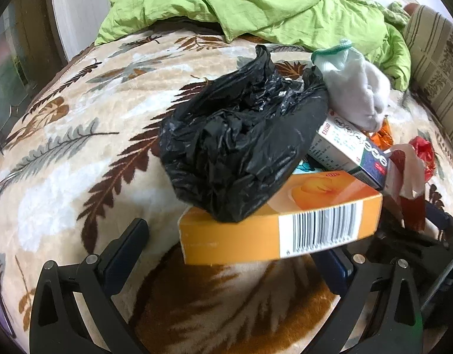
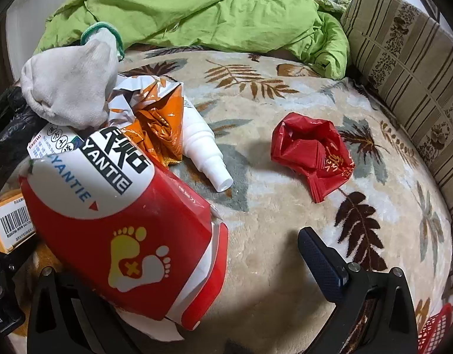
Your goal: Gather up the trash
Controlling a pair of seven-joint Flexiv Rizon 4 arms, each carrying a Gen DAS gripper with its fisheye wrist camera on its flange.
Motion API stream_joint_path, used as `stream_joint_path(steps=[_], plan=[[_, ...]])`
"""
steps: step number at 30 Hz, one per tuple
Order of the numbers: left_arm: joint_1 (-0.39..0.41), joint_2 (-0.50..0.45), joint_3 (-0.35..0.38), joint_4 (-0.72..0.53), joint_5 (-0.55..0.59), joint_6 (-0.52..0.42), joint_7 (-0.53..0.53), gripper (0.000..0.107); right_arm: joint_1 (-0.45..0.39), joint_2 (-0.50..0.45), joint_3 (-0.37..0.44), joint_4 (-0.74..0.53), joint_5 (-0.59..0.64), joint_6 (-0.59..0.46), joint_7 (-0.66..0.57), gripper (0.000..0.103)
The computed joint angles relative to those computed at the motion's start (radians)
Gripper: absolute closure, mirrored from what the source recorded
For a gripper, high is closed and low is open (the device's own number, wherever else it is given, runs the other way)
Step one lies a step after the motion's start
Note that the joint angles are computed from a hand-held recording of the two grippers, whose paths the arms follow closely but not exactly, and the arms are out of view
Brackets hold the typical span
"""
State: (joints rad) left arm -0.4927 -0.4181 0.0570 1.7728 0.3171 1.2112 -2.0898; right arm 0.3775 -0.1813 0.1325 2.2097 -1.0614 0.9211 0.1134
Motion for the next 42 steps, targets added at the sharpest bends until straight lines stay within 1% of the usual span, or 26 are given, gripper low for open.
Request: stream_joint_path(steps=[1,2,4,5,6,7,8,9,10,11,12,13,14,15,17,19,22,24,25,28,30,34,38,42], plan=[[0.001,0.013,-0.001,0.014,-0.002,0.002,-0.002,0.004,-0.021,0.013,0.000,0.016,0.024,0.060,-0.020,0.001],[0.006,0.029,-0.006,0.035,-0.008,0.008,0.001,0.004,-0.045,0.028,0.008,0.033,0.089,0.128,-0.081,0.001],[0.021,0.066,-0.019,0.086,-0.030,0.031,0.003,0.004,-0.052,0.054,0.026,0.048,0.179,0.161,-0.170,0.001],[0.026,0.088,-0.023,0.114,-0.038,0.050,-0.004,0.004,-0.051,0.074,0.030,0.064,0.193,0.164,-0.184,0.001],[0.028,0.109,-0.023,0.138,-0.041,0.067,-0.016,0.004,-0.046,0.103,0.033,0.086,0.180,0.157,-0.157,0.001],[0.022,0.140,-0.011,0.176,-0.025,0.105,-0.048,0.004,-0.049,0.125,0.033,0.105,0.161,0.170,-0.114,0.001],[0.010,0.162,0.006,0.193,0.005,0.121,-0.085,0.004,-0.061,0.152,0.031,0.130,0.131,0.210,-0.066,0.001],[-0.021,0.190,0.040,0.204,0.073,0.134,-0.158,0.004,-0.076,0.186,0.030,0.159,0.075,0.249,0.004,0.001],[-0.031,0.209,0.052,0.210,0.124,0.144,-0.209,0.004,-0.081,0.208,0.043,0.170,0.060,0.243,0.031,0.001],[-0.057,0.239,0.072,0.214,0.206,0.154,-0.279,0.004,-0.075,0.241,0.068,0.175,0.073,0.200,0.025,0.001],[-0.069,0.259,0.078,0.210,0.266,0.141,-0.323,0.004,-0.078,0.262,0.081,0.181,0.052,0.183,0.031,0.001],[-0.110,0.295,0.095,0.196,0.392,0.095,-0.416,0.004,-0.083,0.295,0.098,0.191,-0.005,0.165,0.063,0.001],[-0.127,0.320,0.094,0.191,0.467,0.071,-0.467,0.004,-0.083,0.333,0.123,0.201,-0.062,0.121,0.100,0.001],[-0.136,0.346,0.085,0.195,0.530,0.056,-0.504,0.004,-0.074,0.365,0.154,0.207,-0.084,0.064,0.111,0.001],[-0.141,0.395,0.058,0.215,0.609,0.030,-0.554,0.004,-0.054,0.409,0.196,0.221,-0.085,-0.011,0.106,0.001],[-0.144,0.436,0.020,0.233,0.669,-0.013,-0.596,0.004,-0.030,0.452,0.239,0.243,-0.100,-0.074,0.140,0.001],[-0.123,0.472,-0.028,0.252,0.711,-0.041,-0.625,0.004,0.007,0.490,0.282,0.258,-0.099,-0.151,0.182,0.001],[-0.103,0.476,-0.056,0.256,0.715,-0.049,-0.623,0.004,0.025,0.517,0.294,0.267,-0.091,-0.194,0.184,0.001],[-0.092,0.470,-0.071,0.250,0.706,-0.068,-0.613,0.004,0.032,0.524,0.304,0.269,-0.090,-0.221,0.190,0.001],[-0.052,0.459,-0.103,0.253,0.668,-0.075,-0.585,0.004,0.045,0.519,0.285,0.271,-0.066,-0.219,0.182,0.001],[-0.027,0.463,-0.123,0.265,0.662,-0.071,-0.586,0.004,0.044,0.521,0.273,0.278,-0.051,-0.208,0.183,0.001],[0.028,0.465,-0.157,0.286,0.626,-0.042,-0.566,0.004,0.046,0.510,0.276,0.275,-0.036,-0.220,0.176,0.001],[0.079,0.472,-0.198,0.299,0.614,-0.027,-0.556,0.004,0.059,0.492,0.284,0.259,-0.027,-0.251,0.155,0.001],[0.109,0.476,-0.229,0.303,0.611,-0.028,-0.555,0.004,0.070,0.487,0.281,0.254,-0.017,-0.262,0.149,0.001]])
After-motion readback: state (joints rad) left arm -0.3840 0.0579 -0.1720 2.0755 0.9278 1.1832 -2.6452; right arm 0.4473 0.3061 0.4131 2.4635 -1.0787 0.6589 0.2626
